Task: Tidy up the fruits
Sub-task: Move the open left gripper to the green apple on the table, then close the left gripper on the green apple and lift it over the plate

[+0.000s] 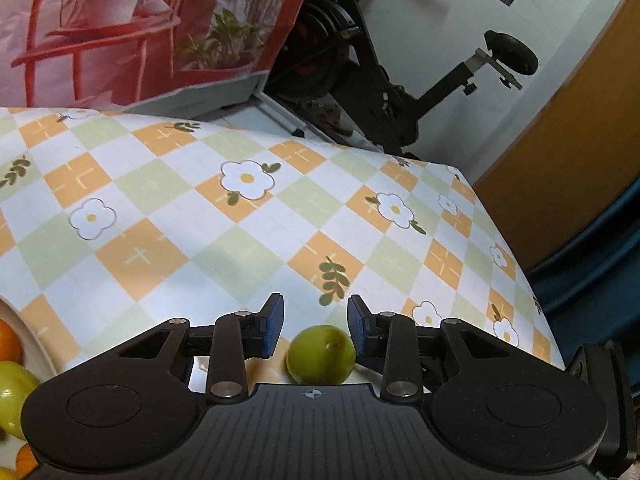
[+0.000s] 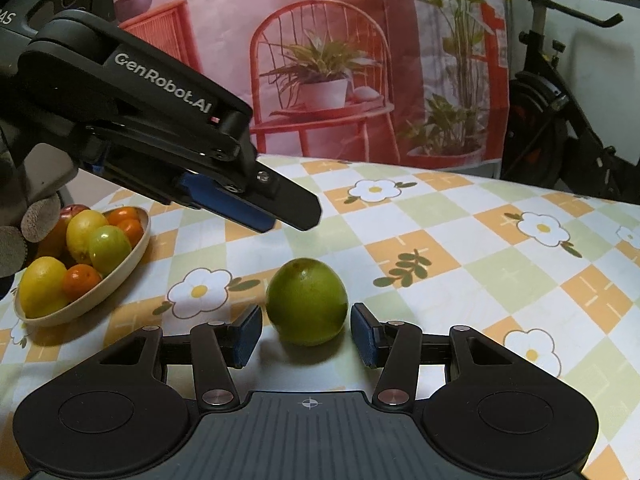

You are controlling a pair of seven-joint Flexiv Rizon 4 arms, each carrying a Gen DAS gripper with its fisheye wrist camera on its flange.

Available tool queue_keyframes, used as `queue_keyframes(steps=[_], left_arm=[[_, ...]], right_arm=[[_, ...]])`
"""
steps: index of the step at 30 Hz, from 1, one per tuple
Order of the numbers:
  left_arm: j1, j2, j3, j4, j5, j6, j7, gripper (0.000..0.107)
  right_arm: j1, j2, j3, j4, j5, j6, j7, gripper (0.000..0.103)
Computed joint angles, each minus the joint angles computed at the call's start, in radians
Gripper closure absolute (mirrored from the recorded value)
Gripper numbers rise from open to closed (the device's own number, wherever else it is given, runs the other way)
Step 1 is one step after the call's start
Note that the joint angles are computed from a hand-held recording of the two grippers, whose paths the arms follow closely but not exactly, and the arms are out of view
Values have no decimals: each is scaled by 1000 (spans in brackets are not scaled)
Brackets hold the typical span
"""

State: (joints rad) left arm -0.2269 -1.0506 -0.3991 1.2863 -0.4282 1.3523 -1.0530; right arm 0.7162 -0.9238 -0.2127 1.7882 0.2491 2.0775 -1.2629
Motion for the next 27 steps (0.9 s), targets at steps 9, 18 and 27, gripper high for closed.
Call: queue_keyframes(steps=[9, 18, 27], left_arm=[[-3, -16, -5, -22, -7, -37, 13, 74], [-8, -12, 10, -18, -9, -63, 31, 84], [-3, -5, 1, 1, -8, -41, 56, 85]], right_arm=[[-11, 1, 7, -1, -18, -14, 5, 62], [-20, 1, 16, 2, -26, -6, 9, 63], [-37, 2, 36, 1, -39, -2, 12, 63]])
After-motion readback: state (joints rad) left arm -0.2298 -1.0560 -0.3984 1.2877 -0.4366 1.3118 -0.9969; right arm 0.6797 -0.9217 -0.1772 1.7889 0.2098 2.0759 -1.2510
